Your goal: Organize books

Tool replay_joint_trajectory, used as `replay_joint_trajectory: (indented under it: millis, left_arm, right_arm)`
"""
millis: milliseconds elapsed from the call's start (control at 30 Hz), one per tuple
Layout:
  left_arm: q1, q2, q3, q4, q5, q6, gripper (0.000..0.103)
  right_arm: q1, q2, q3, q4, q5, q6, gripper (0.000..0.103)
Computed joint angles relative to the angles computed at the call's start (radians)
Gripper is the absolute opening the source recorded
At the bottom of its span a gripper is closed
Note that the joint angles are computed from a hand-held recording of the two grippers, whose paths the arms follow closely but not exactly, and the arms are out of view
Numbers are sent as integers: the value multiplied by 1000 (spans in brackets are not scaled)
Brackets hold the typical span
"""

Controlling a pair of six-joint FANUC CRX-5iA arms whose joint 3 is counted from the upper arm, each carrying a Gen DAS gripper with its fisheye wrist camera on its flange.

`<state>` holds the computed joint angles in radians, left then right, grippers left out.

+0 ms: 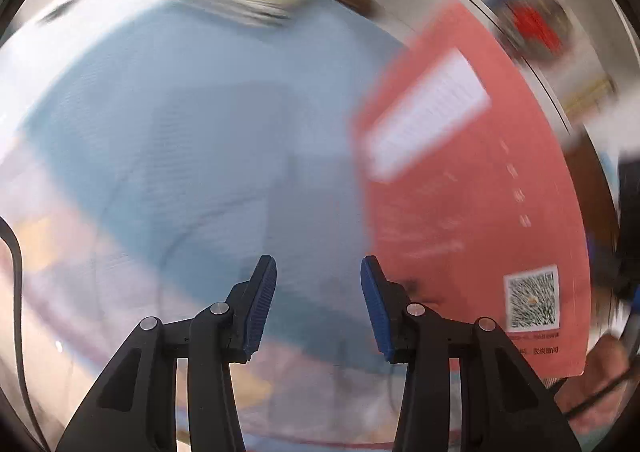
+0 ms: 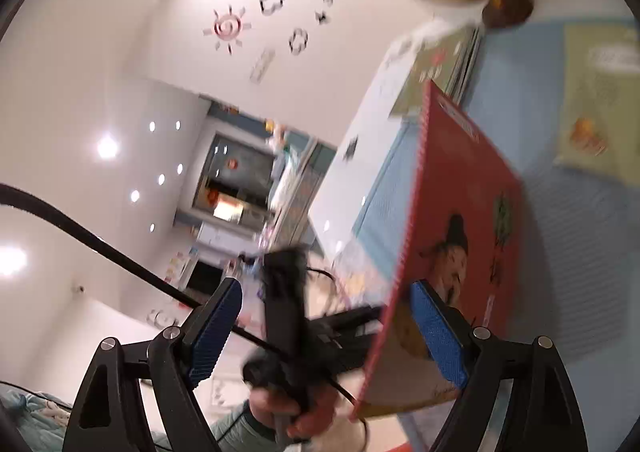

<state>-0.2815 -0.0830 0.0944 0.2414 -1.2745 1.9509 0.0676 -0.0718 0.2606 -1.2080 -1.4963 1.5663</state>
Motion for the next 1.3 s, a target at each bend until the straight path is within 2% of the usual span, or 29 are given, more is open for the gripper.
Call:
replay_joint_trajectory:
  millis: [133,167,233,333,367,467,500,567,700,767,800,833,933,1000,1100,1233,1300]
  left_arm:
    - [127,-149,-93,-120,-64,167,40]
    - [135,-171,-83,-195,-106,214,40]
    - [142,-192,-75,-261,-142,223,40]
    - [190,-221,-141,-152,-97,170,40]
    - [181,-215,-148,-133,-83,164,40]
    - [105,-132,-111,-131,-61,165,40]
    - [80,-107,-99,-136,-56,160,40]
    - [67,-68,-79,-126,-53,131,40]
    - [82,-65,-108,-83,-43,95,40]
    - [84,-71,-122,-68,-33,85,40]
    - [86,-69,-124,-62,-29,79,40]
    - [87,-73,-130,-55,-28,73,40]
    - [94,-73,-141,-37,-21,56,40]
    - [105,-77,-153,-20,-13,45,40]
    - [114,-79,-163,-4,-5,33,40]
    - [118,-84,-173,5,6,23,40]
    - [122,-88,-181,13,12,18,40]
  right_arm:
    - [53,16,-31,14,-42,-10,85]
    - [61,16,-40,23,-52,-12,85]
    - [86,12,-60,70,-55,-26,85]
    - [196,13,-68,284,-4,-111,84]
    - [250,19,-70,380,15,-145,83]
    - [350,38,-79,558,26,-198,65]
    - [371,55,-73,587,16,-213,55]
    - [393,73,-72,606,23,-224,51]
    - [407,66,-77,651,33,-198,51]
    - [393,66,-58,623,19,-180,61]
    - [370,64,-48,588,-3,-175,74]
    - [341,72,-34,545,-18,-164,80]
    - [330,81,-19,525,-38,-126,82]
    - [349,104,11,574,-107,-63,82]
    - [435,111,34,706,-149,3,82]
    - [534,69,-11,883,-64,45,81]
    - [580,43,-48,972,4,37,74]
